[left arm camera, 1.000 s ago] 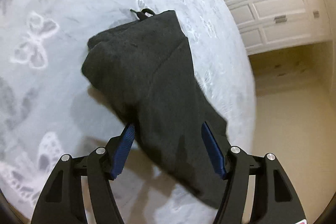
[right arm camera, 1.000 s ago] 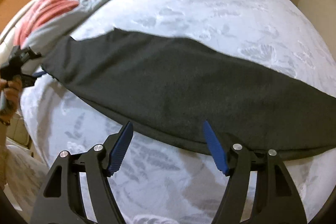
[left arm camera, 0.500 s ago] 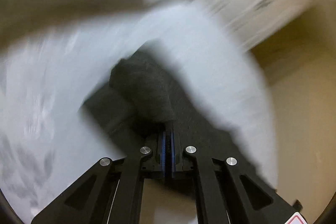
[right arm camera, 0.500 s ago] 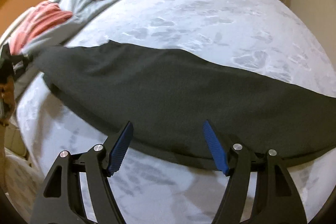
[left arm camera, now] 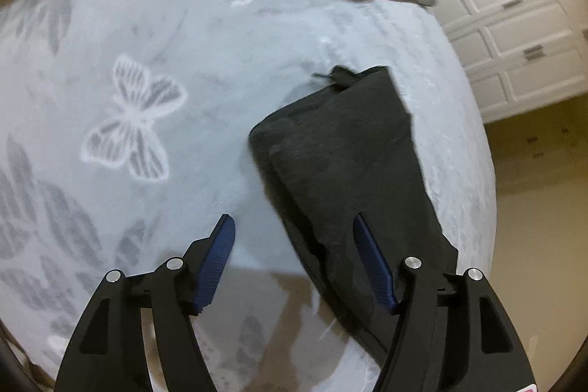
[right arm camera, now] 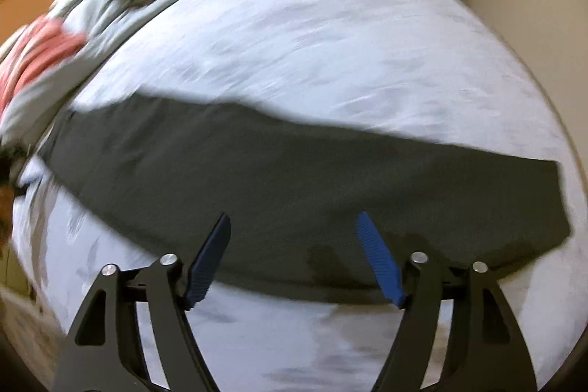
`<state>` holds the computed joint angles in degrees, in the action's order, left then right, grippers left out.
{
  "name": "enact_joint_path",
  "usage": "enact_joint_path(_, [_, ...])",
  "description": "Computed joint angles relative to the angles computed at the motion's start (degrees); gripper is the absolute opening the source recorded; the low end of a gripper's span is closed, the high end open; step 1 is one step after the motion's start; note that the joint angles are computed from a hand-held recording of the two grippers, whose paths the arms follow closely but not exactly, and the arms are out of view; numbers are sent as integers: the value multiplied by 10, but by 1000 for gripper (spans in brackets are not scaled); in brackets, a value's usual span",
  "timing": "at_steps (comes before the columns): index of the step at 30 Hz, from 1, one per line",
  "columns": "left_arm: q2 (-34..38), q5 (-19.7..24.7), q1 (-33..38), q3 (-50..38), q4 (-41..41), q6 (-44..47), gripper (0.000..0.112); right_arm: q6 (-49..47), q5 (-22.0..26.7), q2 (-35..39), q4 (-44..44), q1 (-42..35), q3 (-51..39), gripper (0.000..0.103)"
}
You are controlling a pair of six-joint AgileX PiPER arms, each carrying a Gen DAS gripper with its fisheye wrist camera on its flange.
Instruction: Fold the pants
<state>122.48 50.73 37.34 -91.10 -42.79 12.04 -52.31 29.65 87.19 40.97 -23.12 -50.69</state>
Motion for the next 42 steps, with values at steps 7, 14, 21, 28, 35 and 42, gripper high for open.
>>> enact_joint_path(7, [-4,-70,-32,16,-19,19,85,189,35,161,-71,-243,-201,85])
enact_joint_path(14, [4,-79,-40,2,19,-19,32,255,85,324,-102,-330,-346,77])
enact_joint_path(21, [-10,-108,-60,13,72,-59,28,149,122,347,-30,-296,-357,10])
enact_joint_path(28, [-9,-104,-61,8,84,-67,23,124,144,322,46,-335,-361,10])
enact_joint_path(35, [4,-66,-44,-9,64,-39,32,159,128,338,-10,-323,-353,12])
enact_joint_path(42, [7,-46,-19,8,-32,31,50,125,112,338,-5,-309,-325,48])
